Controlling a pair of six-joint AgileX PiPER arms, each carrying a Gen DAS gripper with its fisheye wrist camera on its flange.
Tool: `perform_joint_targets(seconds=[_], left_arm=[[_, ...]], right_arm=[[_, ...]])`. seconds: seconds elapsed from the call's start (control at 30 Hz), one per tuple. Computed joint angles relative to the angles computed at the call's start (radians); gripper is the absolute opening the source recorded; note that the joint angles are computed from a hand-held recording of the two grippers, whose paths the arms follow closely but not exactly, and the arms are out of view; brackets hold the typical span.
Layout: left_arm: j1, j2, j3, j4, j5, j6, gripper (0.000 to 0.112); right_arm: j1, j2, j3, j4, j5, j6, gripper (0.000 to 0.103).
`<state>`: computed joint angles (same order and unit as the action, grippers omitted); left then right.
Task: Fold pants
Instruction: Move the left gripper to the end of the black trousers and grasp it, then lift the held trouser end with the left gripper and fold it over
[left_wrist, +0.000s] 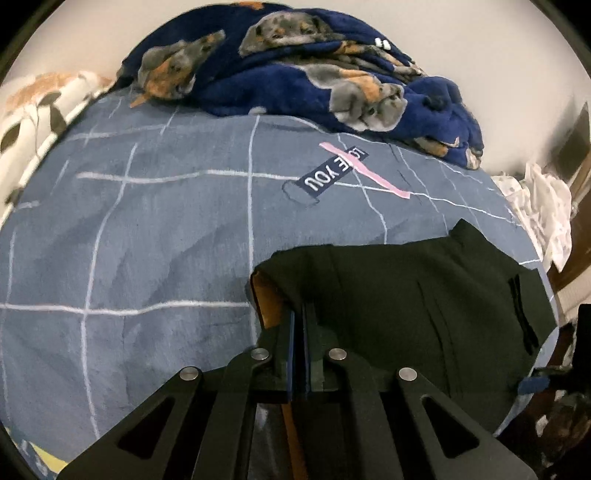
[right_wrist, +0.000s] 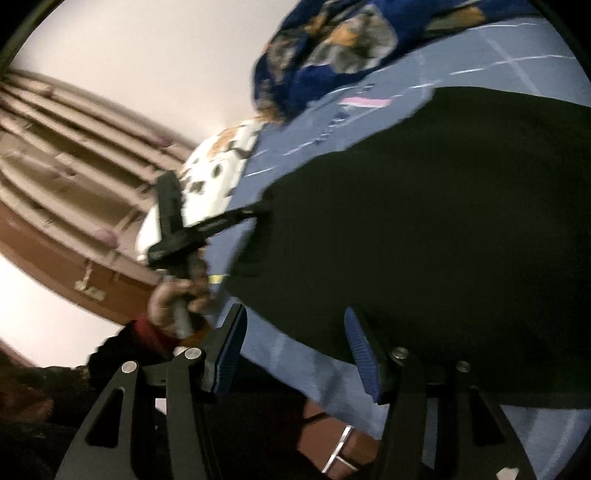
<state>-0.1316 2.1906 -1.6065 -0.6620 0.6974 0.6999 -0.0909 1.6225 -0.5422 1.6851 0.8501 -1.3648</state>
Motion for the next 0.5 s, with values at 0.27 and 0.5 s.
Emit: perform_joint_targets(seconds=[0.27, 0.5], left_arm=[[0.000, 0.005, 0.000, -0.007, -0.006, 0.005, 0.003], [0.044, -0.013, -0.012, -0.037, 0.074, -0.001, 0.010]], right_arm=[[0.237, 0.186, -0.266, 0.043, -0.005, 0.049, 0.049], [0.408, 0.355, -0.522, -0.241, -0.205, 0.330, 0.020]])
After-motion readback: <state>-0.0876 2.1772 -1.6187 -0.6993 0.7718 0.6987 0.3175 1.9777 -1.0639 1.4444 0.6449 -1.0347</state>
